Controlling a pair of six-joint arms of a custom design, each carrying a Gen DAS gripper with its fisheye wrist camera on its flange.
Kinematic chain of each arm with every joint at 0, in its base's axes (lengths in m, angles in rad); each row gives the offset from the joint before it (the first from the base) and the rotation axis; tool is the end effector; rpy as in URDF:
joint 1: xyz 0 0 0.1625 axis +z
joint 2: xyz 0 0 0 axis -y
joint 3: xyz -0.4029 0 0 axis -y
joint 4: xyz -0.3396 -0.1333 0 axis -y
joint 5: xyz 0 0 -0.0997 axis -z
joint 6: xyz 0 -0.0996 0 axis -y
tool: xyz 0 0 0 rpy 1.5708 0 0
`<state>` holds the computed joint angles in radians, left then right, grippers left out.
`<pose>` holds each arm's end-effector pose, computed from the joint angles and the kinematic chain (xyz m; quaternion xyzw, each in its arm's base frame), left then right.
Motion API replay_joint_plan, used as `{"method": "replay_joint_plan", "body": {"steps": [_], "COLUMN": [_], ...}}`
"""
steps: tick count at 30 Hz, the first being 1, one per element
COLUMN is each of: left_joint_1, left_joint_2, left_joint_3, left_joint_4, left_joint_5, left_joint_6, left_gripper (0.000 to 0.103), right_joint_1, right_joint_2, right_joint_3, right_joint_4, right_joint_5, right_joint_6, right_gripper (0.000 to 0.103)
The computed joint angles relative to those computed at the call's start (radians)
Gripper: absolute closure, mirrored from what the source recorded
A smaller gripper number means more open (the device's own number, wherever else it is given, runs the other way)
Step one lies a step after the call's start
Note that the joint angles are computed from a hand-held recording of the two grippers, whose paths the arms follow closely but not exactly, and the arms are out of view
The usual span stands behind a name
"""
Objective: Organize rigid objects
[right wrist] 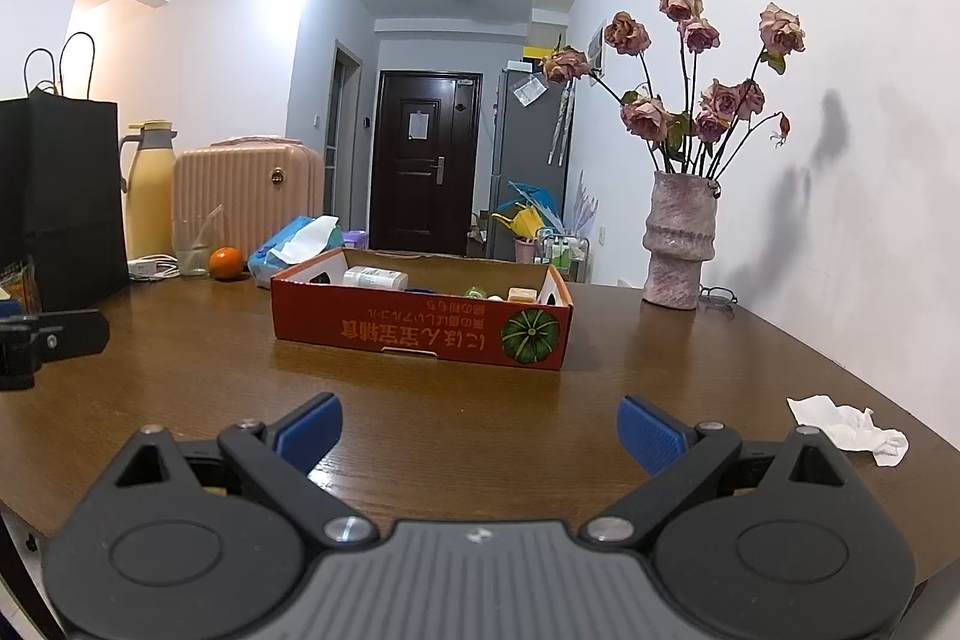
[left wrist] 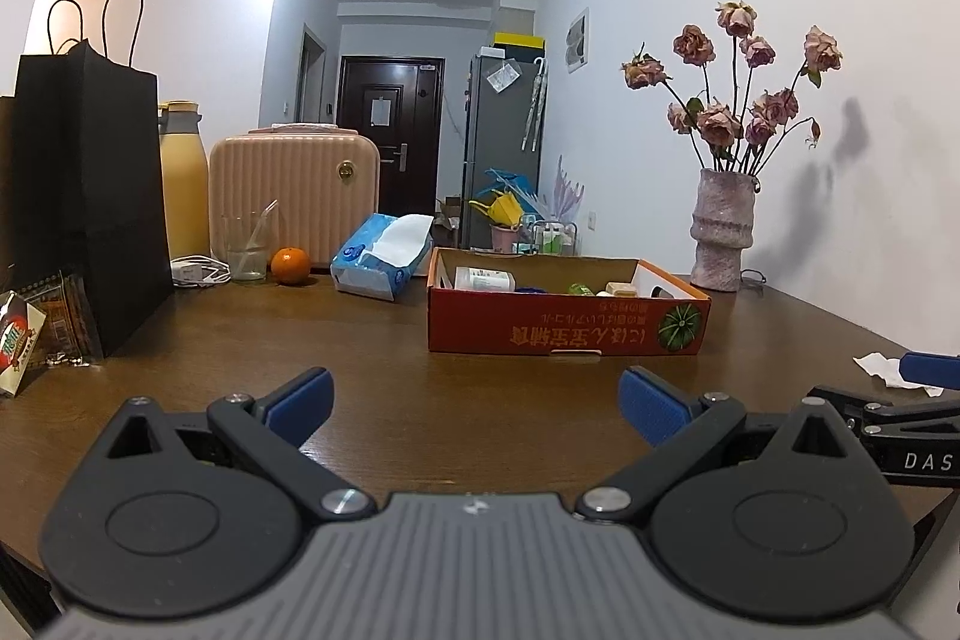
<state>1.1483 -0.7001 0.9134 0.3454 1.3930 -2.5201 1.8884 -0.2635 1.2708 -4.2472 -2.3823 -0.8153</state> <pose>-0.1372 -0.6732 0.2137 0.3971 0.7766 -0.4727 0.1252 0.2544 -0.5783 0.0863 0.0843 -0.6776 0.5946 0.4246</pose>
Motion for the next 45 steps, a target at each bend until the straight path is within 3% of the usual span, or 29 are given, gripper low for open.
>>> {"method": "replay_joint_plan", "body": {"steps": [20,45], "left_joint_1": [-0.009,-0.028], "left_joint_2": [0.001,-0.005], "left_joint_3": [0.012,0.045], "left_joint_4": [0.003,0.003], "left_joint_5": [-0.003,-0.008], "left_joint_6": [-0.019,0.030], "left_gripper": [0.000,0.000], "right_joint_1": [0.010,-0.002], "right_joint_2": [-0.022,-0.038], "right_joint_3": [0.031,0.081], "right_joint_4": [-0.028,-0.071], "right_joint_5": [-0.023,-0.014], "right_joint_6": [-0.037,-0.001], "right_gripper": [0.004,0.004]}}
